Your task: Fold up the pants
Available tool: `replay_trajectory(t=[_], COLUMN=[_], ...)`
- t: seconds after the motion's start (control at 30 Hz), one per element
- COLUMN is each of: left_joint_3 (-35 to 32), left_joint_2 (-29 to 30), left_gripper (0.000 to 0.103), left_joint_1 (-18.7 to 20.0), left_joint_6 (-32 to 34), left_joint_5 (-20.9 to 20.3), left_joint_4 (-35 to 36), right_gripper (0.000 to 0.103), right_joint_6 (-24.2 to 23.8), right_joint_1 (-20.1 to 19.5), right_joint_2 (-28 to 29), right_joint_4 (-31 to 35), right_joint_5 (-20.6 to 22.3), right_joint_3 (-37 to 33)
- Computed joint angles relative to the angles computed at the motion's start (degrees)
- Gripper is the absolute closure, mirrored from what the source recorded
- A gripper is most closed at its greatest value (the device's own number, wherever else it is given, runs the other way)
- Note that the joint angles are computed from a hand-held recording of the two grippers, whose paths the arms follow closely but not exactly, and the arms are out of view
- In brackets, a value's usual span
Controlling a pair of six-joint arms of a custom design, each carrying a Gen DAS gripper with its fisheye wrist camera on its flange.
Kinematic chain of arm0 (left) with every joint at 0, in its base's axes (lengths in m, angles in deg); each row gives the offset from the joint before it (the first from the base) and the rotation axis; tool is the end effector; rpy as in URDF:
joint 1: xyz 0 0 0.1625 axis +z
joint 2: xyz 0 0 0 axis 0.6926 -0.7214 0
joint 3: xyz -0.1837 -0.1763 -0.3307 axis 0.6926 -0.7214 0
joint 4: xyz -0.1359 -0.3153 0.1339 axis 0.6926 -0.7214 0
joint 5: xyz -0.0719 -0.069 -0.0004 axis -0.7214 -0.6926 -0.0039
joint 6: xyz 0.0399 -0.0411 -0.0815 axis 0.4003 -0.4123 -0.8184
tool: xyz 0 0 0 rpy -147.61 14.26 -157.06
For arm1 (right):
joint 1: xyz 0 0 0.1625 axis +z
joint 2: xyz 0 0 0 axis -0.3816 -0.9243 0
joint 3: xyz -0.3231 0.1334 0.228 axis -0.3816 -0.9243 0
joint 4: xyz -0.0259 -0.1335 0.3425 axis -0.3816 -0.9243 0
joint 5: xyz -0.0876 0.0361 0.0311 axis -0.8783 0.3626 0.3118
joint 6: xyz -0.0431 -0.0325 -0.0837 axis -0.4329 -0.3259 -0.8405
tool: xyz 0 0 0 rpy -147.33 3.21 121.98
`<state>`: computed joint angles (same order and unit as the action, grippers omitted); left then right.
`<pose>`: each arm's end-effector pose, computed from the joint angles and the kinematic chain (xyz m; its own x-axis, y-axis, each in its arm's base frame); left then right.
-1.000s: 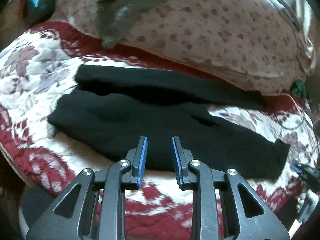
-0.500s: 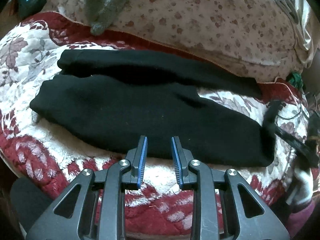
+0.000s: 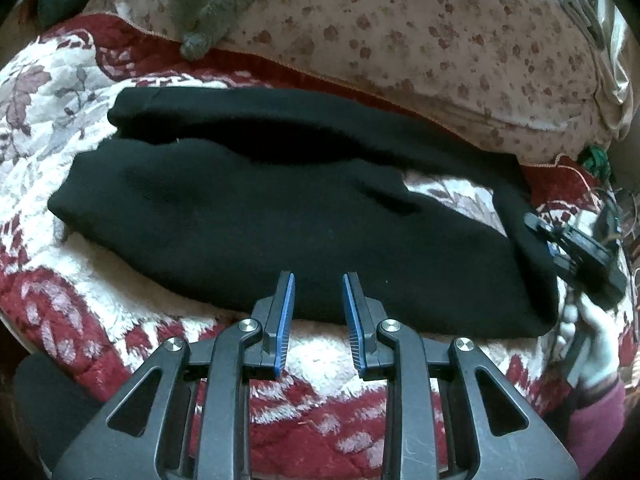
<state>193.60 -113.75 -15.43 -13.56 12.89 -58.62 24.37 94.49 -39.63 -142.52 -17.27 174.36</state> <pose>-0.3026 -0.3993 0.1424 -0.8182 -0.2917 -0.4955 0.0842 0.7917 -0.6051 -0.0156 -0.5401 0.2948 -0.9882 -0.1494 0.0325 -0.1473 0.8722 -0.4664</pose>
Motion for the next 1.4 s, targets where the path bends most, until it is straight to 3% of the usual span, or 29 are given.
replay_trajectory(t=[0.03,0.13,0.23,0.33,0.47,0.57,0.73,0.9,1.0,1.1,1.2,1.27,1.3,1.4], left_joint_3=[0.4,2.3,4.5,7.4,10.7,12.6,14.0,12.7,11.9,12.5,11.7,11.4,11.4,9.6], left_joint_2=[-0.3,-2.5,-5.2,-6.9,-8.0,-8.5,-7.6,-6.0,-6.9,-8.2,-9.4,-9.4,-9.0,-8.0], left_gripper=[0.079,0.079,0.077,0.063,0.063,0.063,0.048,0.042,0.042,0.042,0.042,0.042,0.042,0.042], left_joint_1=[0.0,-0.3,-0.4,0.0,0.4,0.1,1.0,1.1,0.8,-0.2,-1.3,0.2,0.7,-0.2], left_joint_6=[-0.3,-2.7,-4.1,-3.7,-4.7,-4.7,-2.5,-2.7,-5.1,-7.8,-18.3,-19.6,-18.8,-19.3], left_joint_5=[-0.2,0.8,1.8,1.4,1.2,1.4,1.9,2.6,0.9,1.2,5.5,4.0,3.7,4.2], left_joint_4=[-0.4,0.5,0.0,-5.1,-10.0,-12.9,-19.5,-18.1,-14.2,-11.1,0.5,1.3,0.7,5.5], right_gripper=[0.086,0.095,0.096,0.096,0.096,0.096,0.096,0.096,0.096,0.096,0.096,0.095,0.093,0.086], right_joint_6=[0.4,-0.9,-2.4,-2.1,-2.3,-2.9,-2.5,-3.5,-2.8,-3.4,-2.5,-2.4,-2.5,-0.7], right_joint_1=[-0.6,-1.6,-2.4,-4.8,-9.1,-12.6,-18.2,-18.3,-17.7,-18.0,-16.8,-14.2,-13.4,-13.3], right_joint_2=[0.4,-0.6,-4.5,-9.4,-16.1,-19.3,-20.9,-20.8,-20.4,-21.5,-20.5,-18.5,-18.5,-18.9], right_joint_4=[-0.1,-0.4,-3.3,-4.6,-3.6,-2.4,0.0,-0.4,0.4,0.8,0.3,0.1,-2.2,0.3], right_joint_5=[1.4,4.6,6.6,9.3,10.4,10.4,12.2,9.6,7.4,7.9,2.5,-4.5,-5.6,-5.5], right_joint_3=[-0.2,0.8,3.8,5.9,8.1,9.7,11.2,11.5,10.9,11.4,10.9,10.1,10.8,9.9])
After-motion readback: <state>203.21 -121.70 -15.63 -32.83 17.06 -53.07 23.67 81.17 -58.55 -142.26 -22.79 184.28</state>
